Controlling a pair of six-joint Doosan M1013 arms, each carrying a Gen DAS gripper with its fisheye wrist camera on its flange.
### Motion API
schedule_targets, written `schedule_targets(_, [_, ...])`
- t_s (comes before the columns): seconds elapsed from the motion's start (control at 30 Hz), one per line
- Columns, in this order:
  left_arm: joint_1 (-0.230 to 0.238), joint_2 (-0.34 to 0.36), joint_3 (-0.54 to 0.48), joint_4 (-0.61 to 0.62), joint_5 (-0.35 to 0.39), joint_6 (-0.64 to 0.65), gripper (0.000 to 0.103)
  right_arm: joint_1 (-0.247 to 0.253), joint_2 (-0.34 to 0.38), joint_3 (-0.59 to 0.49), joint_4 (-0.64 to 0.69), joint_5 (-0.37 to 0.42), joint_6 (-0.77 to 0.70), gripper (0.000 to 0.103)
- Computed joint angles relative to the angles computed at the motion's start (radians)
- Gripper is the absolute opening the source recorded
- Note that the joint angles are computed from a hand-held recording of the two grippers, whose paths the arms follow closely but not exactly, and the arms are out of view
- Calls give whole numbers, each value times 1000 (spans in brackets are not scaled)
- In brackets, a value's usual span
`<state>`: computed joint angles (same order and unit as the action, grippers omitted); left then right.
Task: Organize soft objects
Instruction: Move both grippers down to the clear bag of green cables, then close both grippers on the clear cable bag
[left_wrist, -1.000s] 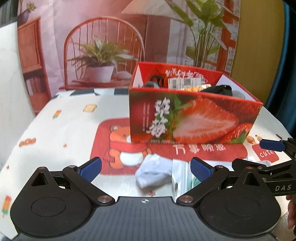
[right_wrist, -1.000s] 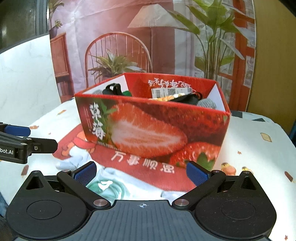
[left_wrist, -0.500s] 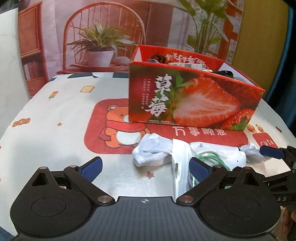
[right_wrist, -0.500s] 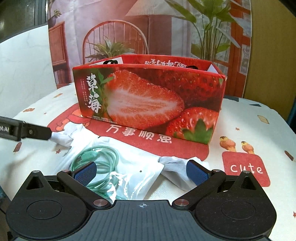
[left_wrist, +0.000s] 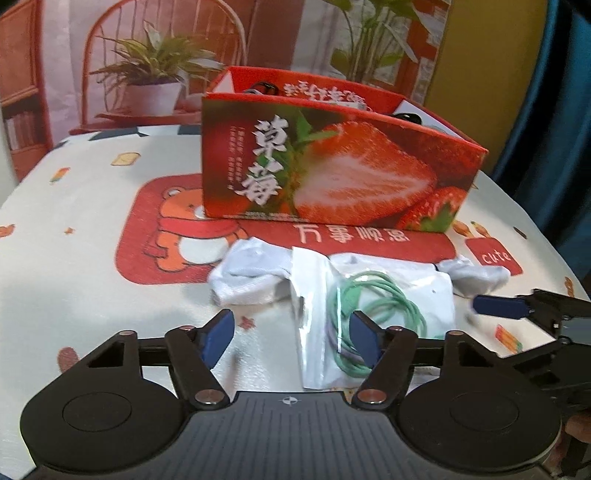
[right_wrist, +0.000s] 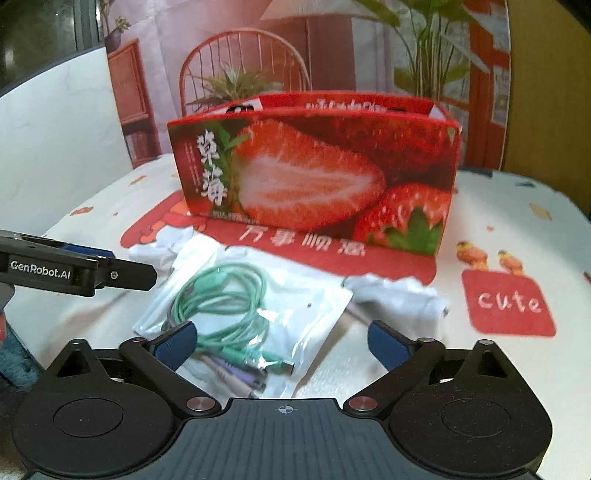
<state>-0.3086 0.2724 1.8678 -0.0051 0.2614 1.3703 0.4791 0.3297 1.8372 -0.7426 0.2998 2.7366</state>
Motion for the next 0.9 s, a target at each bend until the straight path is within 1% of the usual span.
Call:
schedule_targets(0.03, [1, 1, 0, -25, 1, 26, 67, -4, 2, -2, 64, -7, -58, 86])
schedule_targets(0.1, [4, 3, -1, -76, 3, 76, 63, -10, 5, -4, 160, -15, -147, 74])
schedule_targets(0.13, [7, 5, -3, -103, 6, 102, 61, -15, 7, -5, 232, -19, -210, 71])
schedule_targets(0.17, [8, 8, -5, -128, 10, 125, 60, -19, 9, -6, 284, -24, -255, 66])
schedule_targets(0.23, [11, 10, -6, -168, 17, 160, 53, -19, 11, -7, 285, -30, -251, 65])
schedule_targets(0.3, [14, 14, -9, -207, 25, 195, 52, -21, 15, -12, 309, -35, -283, 61])
schedule_targets(0.43, [22, 28, -25, -206, 25, 179, 50, -33, 29, -30, 397, -39, -388, 58])
schedule_targets(0.53, [26, 45, -44, -175, 26, 140, 49, -46, 45, -54, 500, -37, -512, 58])
schedule_targets(0.67, [37, 76, -79, -224, 52, 183, 50, -63, 67, -86, 632, -29, -677, 58])
schedule_targets(0.8, [42, 91, -94, -292, 53, 250, 50, -77, 79, -101, 729, -34, -775, 58])
schedule_targets(0.9, [36, 92, -90, -281, 39, 240, 50, -88, 85, -107, 803, -43, -826, 58])
